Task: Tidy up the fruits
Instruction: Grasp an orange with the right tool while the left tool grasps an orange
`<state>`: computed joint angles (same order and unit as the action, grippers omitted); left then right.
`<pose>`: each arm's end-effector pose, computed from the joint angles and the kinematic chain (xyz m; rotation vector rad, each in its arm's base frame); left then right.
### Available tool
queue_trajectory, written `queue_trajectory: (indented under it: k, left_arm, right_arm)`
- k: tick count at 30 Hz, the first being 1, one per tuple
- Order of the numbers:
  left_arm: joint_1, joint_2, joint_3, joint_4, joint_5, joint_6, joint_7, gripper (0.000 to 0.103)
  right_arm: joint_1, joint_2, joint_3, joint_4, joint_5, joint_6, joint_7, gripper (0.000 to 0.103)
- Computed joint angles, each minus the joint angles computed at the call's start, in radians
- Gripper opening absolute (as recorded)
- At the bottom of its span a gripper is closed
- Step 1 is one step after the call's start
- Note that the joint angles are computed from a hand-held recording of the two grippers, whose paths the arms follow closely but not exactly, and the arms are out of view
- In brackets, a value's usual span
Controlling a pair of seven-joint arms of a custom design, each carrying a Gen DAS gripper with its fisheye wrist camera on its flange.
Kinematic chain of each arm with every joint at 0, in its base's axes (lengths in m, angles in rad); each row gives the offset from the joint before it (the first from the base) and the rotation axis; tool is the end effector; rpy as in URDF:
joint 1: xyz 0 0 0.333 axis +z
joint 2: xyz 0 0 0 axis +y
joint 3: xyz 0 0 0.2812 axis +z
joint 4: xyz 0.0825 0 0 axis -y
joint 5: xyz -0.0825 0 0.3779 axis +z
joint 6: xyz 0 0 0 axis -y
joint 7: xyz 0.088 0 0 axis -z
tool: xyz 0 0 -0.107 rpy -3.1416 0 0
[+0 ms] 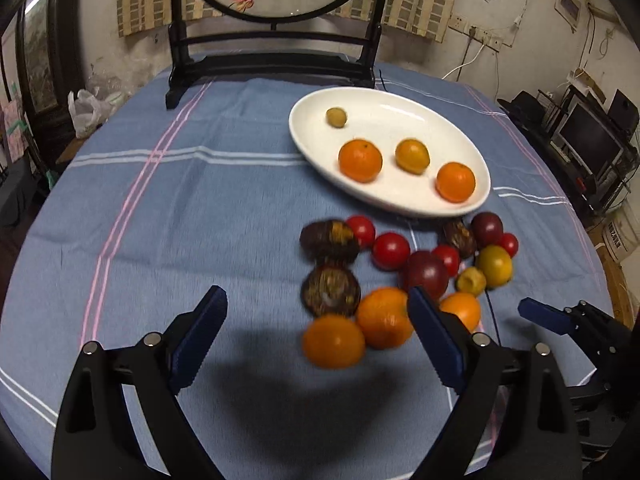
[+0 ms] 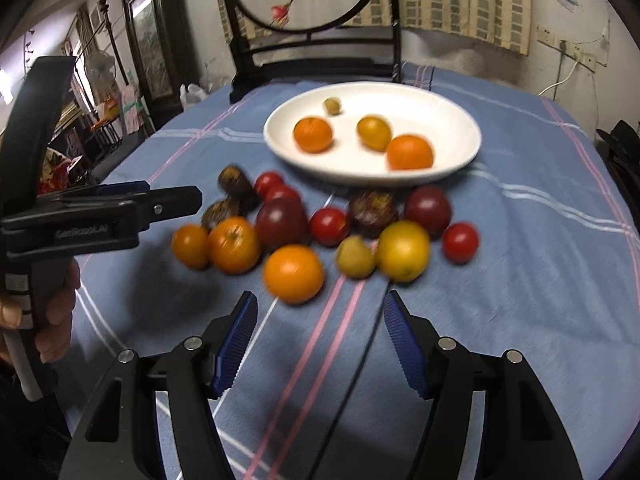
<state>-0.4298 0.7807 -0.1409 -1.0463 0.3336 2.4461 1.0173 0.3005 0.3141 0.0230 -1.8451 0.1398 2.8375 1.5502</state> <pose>0.6746 -0.3843 0.4261 -1.7780 2.0301 -0.7838 0.6293 0.2020 0.4053 -1.9595 1.5668 -0.4265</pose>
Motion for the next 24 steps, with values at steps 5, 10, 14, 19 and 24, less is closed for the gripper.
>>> queue_trajectory:
  k: [5, 10, 14, 19, 24]
  left_arm:
    - [0.015, -0.101, 0.000, -0.206, 0.021, 0.090, -0.043, 0.089]
    - [-0.005, -0.145, 0.034, -0.296, 0.115, 0.120, -0.103, 0.089]
    - [0.027, -0.145, 0.002, -0.312, 0.094, 0.118, -0.083, 0.089]
    - [0.040, -0.133, -0.011, -0.306, 0.075, 0.105, -0.057, 0.089]
    - [0.024, -0.118, -0.002, -0.281, 0.084, 0.088, -0.044, 0.089]
  right_arm:
    - [0.026, 0.017, -0.009, 0.010, -0.033, -0.020, 0.030, 0.066]
    - [0.052, 0.073, -0.032, 0.090, -0.087, -0.070, 0.071, 0.066]
    - [0.057, 0.154, -0.033, 0.209, -0.108, -0.144, 0.085, 0.067]
    - [0.073, 0.205, -0.054, 0.282, -0.136, -0.154, 0.105, 0.042]
    - [-0.017, 0.179, 0.031, 0.234, 0.007, -0.108, 0.008, 0.040]
